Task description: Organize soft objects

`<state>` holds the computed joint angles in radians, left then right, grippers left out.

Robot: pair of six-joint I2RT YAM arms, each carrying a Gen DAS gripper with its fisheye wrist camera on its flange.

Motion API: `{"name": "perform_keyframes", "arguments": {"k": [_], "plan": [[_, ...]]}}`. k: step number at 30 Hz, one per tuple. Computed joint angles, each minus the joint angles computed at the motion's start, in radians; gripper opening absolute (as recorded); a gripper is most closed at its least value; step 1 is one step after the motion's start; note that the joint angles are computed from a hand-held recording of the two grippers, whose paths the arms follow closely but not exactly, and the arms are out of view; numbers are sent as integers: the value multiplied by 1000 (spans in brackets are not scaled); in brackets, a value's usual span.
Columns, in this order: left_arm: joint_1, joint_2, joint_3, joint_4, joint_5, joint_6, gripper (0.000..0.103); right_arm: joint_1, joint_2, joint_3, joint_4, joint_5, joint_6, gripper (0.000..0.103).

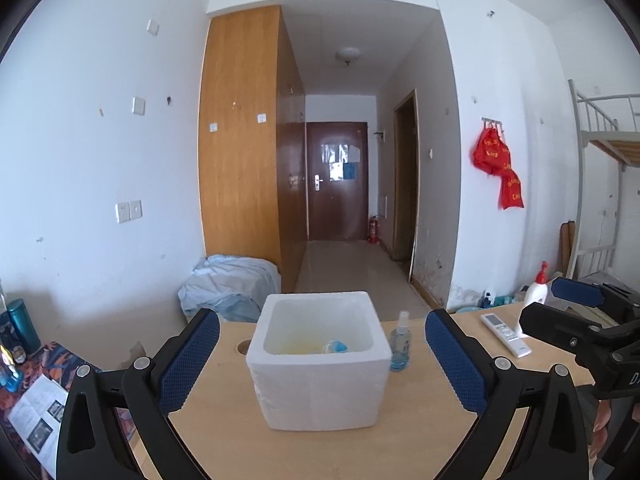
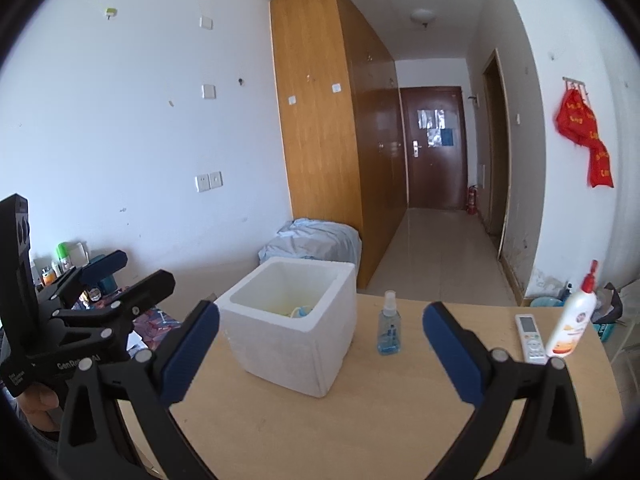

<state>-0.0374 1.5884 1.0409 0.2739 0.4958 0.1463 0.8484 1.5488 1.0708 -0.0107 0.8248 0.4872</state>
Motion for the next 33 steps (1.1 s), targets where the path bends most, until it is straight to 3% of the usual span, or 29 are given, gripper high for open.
{"name": "perform_keyframes", "arguments": {"k": [13, 24, 28, 30, 33], "plan": [[69, -264, -288, 91, 116, -15, 103, 201, -64, -79, -43, 261, 104, 103], [106, -364, -587, 381, 164, -41, 103, 349, -37, -188, -40, 464, 283, 103], [124, -362, -627, 415, 181, -52, 103, 394, -17, -212, -30, 528, 330, 103], [149, -353, -649, 462, 212, -74, 103, 415, -4, -198, -110, 554, 409, 103], [175, -340, -677, 511, 228, -92, 103, 443, 45, -142, -339, 593, 626, 103]]}}
